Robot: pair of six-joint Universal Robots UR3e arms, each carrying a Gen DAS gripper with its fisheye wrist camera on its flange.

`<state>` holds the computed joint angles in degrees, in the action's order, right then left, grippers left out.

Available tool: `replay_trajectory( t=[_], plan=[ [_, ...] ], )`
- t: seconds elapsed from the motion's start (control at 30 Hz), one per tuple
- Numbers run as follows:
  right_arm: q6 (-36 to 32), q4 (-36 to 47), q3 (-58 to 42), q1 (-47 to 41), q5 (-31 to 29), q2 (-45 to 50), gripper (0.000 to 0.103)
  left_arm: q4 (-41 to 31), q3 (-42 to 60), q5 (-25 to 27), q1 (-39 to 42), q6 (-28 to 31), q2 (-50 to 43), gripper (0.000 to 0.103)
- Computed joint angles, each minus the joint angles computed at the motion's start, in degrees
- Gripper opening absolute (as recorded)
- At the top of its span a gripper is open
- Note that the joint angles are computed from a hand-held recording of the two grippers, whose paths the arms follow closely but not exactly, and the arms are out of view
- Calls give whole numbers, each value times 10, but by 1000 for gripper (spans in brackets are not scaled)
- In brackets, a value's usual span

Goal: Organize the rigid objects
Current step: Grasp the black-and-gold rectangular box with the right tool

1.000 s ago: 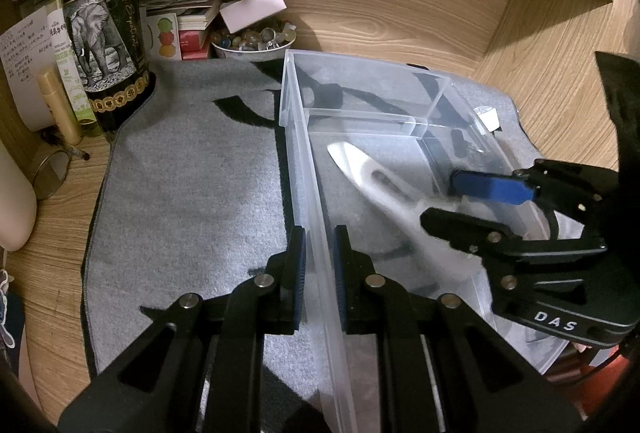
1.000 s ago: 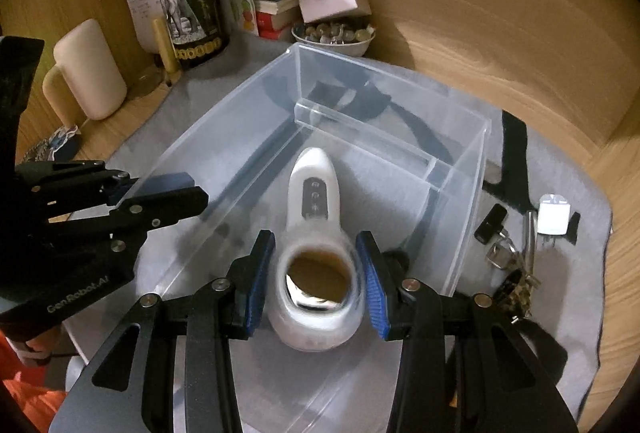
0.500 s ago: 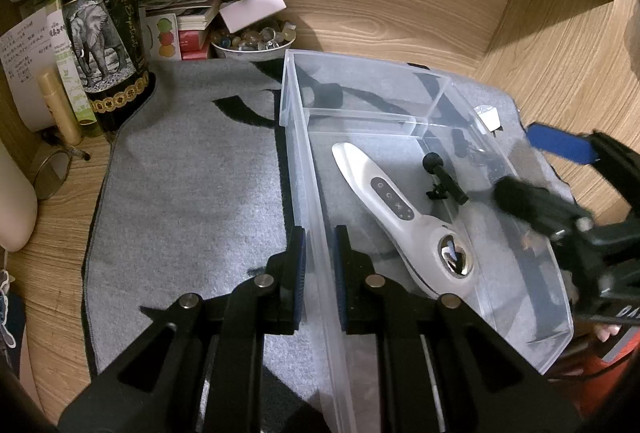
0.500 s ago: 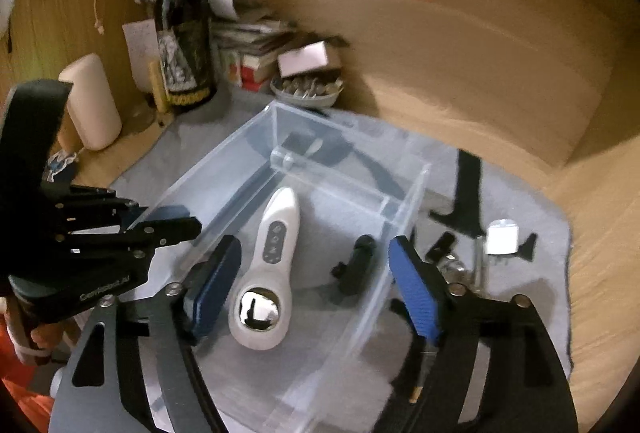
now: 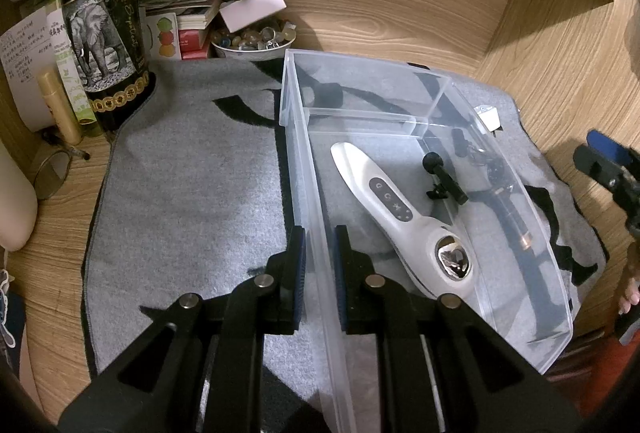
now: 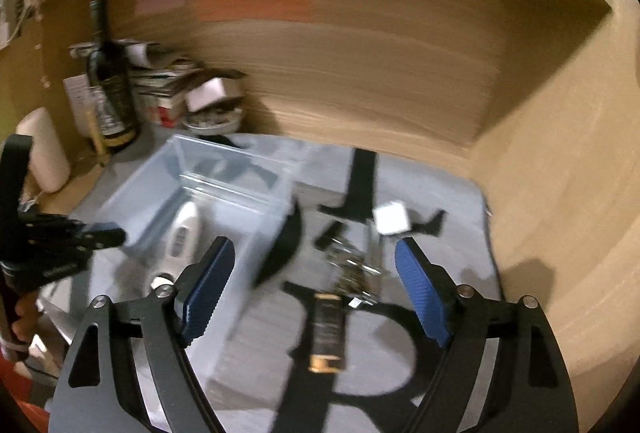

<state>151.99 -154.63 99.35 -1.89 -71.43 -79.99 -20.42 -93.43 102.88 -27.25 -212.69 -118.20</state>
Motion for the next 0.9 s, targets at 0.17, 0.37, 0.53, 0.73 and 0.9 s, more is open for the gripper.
replay_trajectory(
  t=[0.17,0.37,0.53,0.73,0.9],
  plan=[
    [8,0,26,-26,-11,2,81,1,-1,0,0,0,0,13],
    [21,-15,54,-40,-25,36,80,1,-1,1,0,1,0,13],
    [25,3,41,-38,-30,75,78,4,-2,-1,1,0,-1,13],
    [25,44,5,-33,-16,108,60,1,-1,-1,1,1,0,13],
    [25,19,9,-26,-22,118,49,0,-1,0,1,2,0,13]
  ],
)
